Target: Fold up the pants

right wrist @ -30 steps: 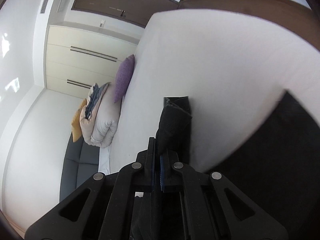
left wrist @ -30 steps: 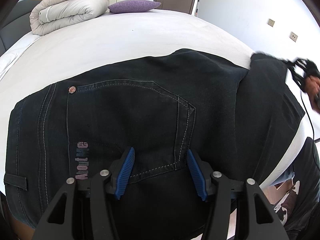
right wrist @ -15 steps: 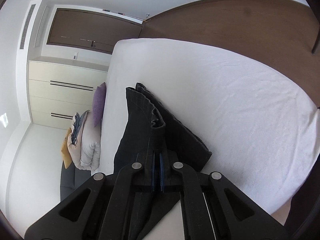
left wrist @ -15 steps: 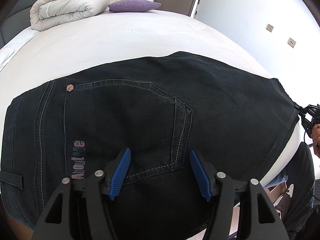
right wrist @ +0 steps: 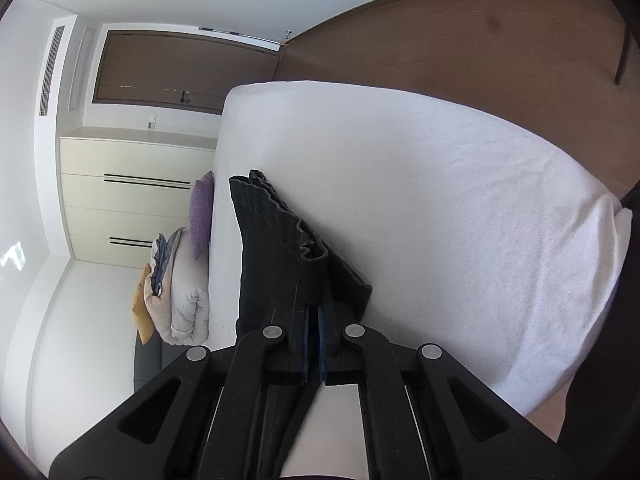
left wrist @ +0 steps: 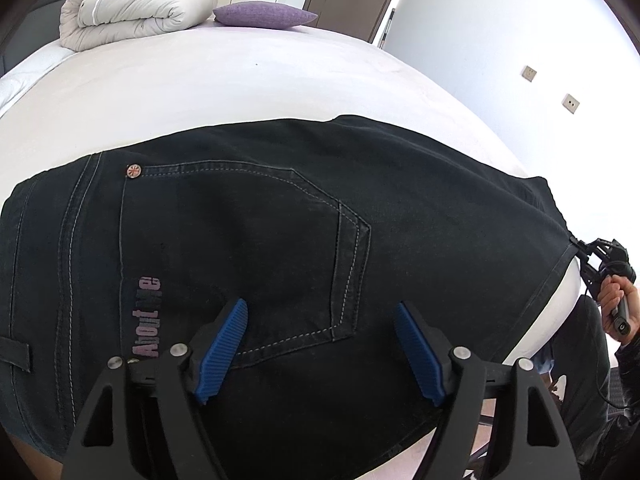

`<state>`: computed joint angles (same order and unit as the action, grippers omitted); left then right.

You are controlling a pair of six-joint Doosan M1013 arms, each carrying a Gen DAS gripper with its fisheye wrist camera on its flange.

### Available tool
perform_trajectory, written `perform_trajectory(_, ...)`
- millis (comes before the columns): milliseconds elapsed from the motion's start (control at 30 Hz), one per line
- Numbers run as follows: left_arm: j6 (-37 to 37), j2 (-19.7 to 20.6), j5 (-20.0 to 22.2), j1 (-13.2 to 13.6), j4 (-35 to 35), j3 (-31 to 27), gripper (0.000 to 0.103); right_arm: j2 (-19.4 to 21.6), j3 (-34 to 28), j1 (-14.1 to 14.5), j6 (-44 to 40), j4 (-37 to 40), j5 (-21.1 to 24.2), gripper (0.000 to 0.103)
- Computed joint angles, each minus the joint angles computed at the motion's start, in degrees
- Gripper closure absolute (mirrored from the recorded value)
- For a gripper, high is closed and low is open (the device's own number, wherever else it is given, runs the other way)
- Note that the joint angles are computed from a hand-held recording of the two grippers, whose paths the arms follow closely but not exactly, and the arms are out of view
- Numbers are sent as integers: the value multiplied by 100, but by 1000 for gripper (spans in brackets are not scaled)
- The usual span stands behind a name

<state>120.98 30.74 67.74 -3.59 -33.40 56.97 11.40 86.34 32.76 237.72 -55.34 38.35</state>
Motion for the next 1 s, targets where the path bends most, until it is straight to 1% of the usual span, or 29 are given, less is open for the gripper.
perform_trajectory(67,5,-1,-12,0,9,0,26,-22,-10,23,-43,-12,-6,101)
perform_trajectory(133,11,-5,-35,-10,47,4,26,4,-103,71,-316,68,198,99)
perform_trajectory(200,39,-17,-45,2,48,25,25,-31,-81,112,-330,42,362,98)
perform_trajectory(233,47,-16,-45,7,37,25,25,-38,-114,147,-349,18,565,98)
perform_trajectory(267,39,-13,-54,1,29,26,25,-19,-213,188,-509,78,939,97)
perform_trajectory(300,42,-15,-54,7,6,32,25,11,-361,231,-771,272,1453,96)
perform_trajectory(367,35,-15,-50,20,-55,41,25,24,-524,299,-936,428,2223,94)
perform_trajectory(400,30,-14,-46,26,-82,42,25,27,-597,316,-1041,339,2354,94)
perform_trajectory(433,32,-14,-42,35,-102,44,25,48,-708,312,-1331,288,2376,94)
perform_trajectory(467,42,-17,-42,41,-109,50,25,119,-914,286,-1856,343,2327,94)
perform_trajectory(500,57,-24,-42,49,-111,59,25,222,-1177,217,-2584,552,2081,94)
perform_trajectory(567,73,-35,-47,55,-107,71,25,490,-1732,45,-4084,1360,1347,95)
perform_trajectory(600,78,-40,-54,55,-100,78,25,777,-2187,-11,-4834,1943,1083,95)
perform_trajectory(633,77,-48,-65,51,-81,87,25,1049,-2589,-63,-5584,2601,942,95)
perform_trajectory(700,72,-78,-114,23,15,116,25,1693,-3557,-119,-7084,3933,1066,95)
perform_trajectory(767,79,-114,-181,-23,177,151,25,2302,-4499,-221,-8436,5230,1474,95)
perform_trajectory(800,83,-131,-211,-44,252,167,25,2572,-4899,-235,-8738,5549,1683,95)
perform_trajectory(867,94,-157,-256,-73,355,195,25,3076,-5653,-270,-8970,5803,2280,95)
perform_trajectory(900,90,-164,-270,-81,382,203,25,3188,-5765,-245,-8870,5803,2599,95)
perform_trajectory(933,93,-167,-274,-83,383,209,25,3171,-5636,-255,-8819,5807,2718,95)
perform_trajectory(967,94,-167,-270,-80,365,210,25,3025,-5268,-231,-8640,5732,2672,103)
perform_trajectory(1000,97,-161,-261,-73,338,205,25,2812,-4813,-231,-8614,5735,2326,103)
